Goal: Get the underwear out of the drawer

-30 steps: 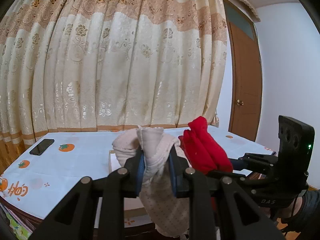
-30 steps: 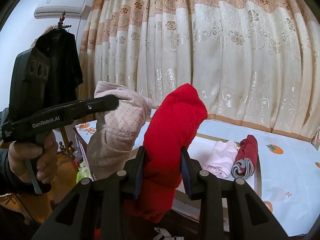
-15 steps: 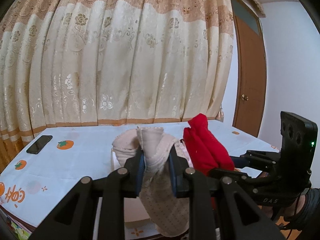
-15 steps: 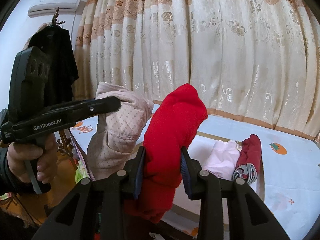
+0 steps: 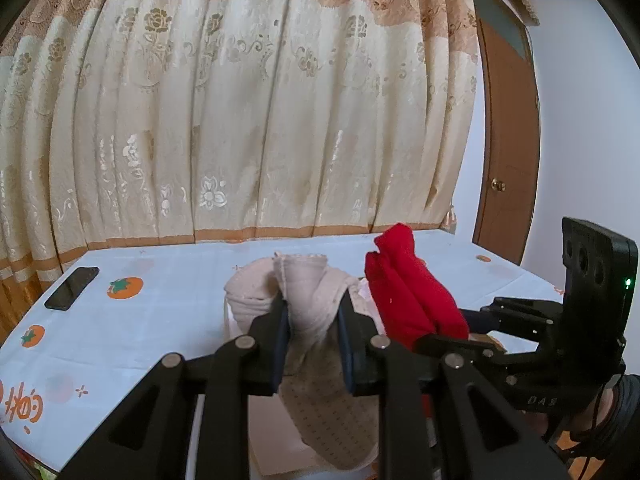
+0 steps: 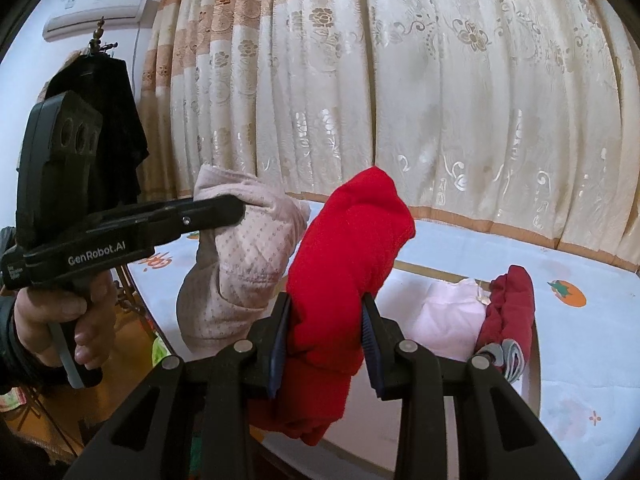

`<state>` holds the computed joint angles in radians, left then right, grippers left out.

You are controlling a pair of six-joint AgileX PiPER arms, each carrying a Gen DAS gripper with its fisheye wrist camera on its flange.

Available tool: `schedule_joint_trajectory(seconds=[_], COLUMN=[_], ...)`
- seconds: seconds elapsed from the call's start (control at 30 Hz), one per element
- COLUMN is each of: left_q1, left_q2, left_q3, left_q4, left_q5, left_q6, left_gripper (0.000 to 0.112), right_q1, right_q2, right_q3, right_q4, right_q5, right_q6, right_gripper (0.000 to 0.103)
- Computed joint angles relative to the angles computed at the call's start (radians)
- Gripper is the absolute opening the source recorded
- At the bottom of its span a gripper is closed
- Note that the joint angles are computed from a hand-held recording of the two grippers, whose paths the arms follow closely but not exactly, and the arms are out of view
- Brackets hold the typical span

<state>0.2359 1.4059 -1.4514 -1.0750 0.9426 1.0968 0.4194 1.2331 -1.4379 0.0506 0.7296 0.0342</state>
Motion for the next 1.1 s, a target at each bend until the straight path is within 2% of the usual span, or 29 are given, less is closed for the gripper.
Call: schedule_joint_trajectory(seconds=[0.63, 0.8, 1.1], left_q1=[-0.09, -0.097, -0.109], left_q2=[0.154, 0.204, 0.304], left_q3=[-0.183, -0.245, -0.398], left_q4=[0.154, 0.19, 0.271], left_q5=[-0.031, -0.011, 0.049], left_q6=[-0.122, -0.172, -0.286], left_gripper=[0.02, 0.02, 0.02], right_q1=[-0.057, -0.075, -0.089], right_q2=[0.184, 0.234, 0.356], right_q3=[-0.207, -0.263, -0.417], right_q4=[0.058, 0.088, 0.106], right_q5=[0.12, 0.149, 0.249], right_q6=[-0.073, -0.088, -0.068], right_gripper=[0.036, 0.036, 0.036])
